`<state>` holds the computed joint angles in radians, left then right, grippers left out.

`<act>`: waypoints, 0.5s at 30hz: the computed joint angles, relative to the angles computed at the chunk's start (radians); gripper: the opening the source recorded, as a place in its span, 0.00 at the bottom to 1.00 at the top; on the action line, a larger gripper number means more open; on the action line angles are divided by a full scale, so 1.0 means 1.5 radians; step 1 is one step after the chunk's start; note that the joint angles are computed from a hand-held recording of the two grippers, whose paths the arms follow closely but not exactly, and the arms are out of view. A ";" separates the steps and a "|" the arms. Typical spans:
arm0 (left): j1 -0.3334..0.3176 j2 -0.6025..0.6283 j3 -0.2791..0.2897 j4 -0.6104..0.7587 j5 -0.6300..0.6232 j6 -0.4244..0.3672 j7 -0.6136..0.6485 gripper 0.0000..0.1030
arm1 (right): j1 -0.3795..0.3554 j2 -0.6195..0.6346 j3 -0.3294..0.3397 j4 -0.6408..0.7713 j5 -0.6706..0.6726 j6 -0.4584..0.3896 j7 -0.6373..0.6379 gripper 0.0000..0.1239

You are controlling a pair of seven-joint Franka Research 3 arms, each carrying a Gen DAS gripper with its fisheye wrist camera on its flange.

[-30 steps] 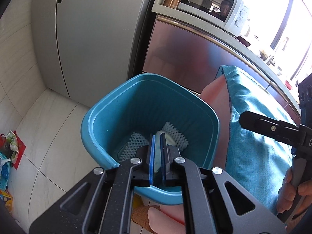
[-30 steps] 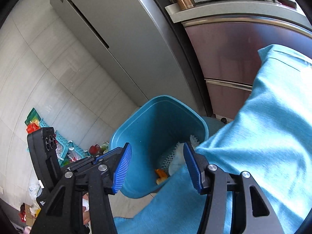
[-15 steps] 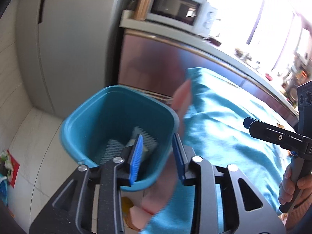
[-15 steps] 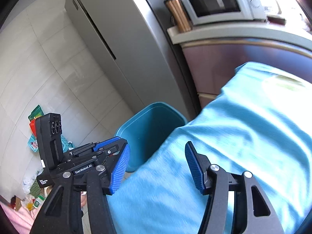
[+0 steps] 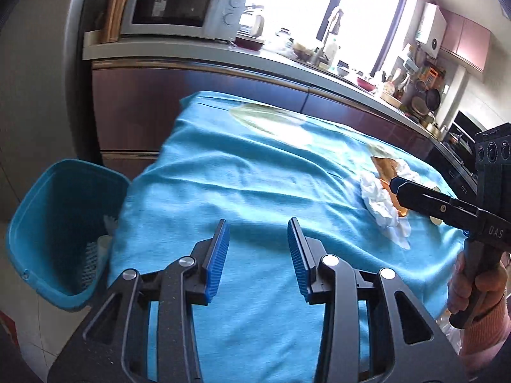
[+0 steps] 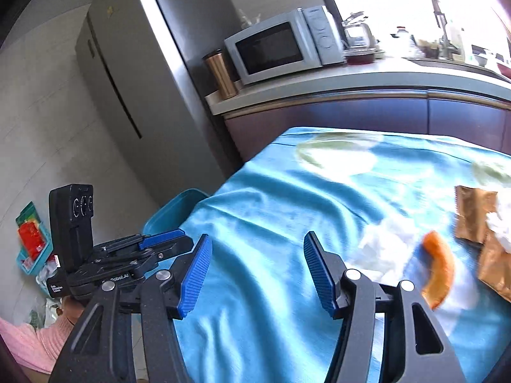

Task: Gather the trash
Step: 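Move both open tools back over the table trash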

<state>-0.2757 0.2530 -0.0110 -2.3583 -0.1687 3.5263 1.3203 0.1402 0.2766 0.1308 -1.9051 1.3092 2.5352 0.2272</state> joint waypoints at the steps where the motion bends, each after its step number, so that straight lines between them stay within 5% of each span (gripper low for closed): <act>1: 0.002 0.008 -0.008 0.013 0.010 -0.006 -0.002 0.36 | -0.004 -0.007 -0.004 -0.011 0.008 0.012 -0.003 0.46; 15: 0.043 0.133 -0.096 0.215 0.212 -0.124 -0.103 0.40 | -0.062 -0.028 -0.050 -0.075 0.124 0.088 -0.015 0.46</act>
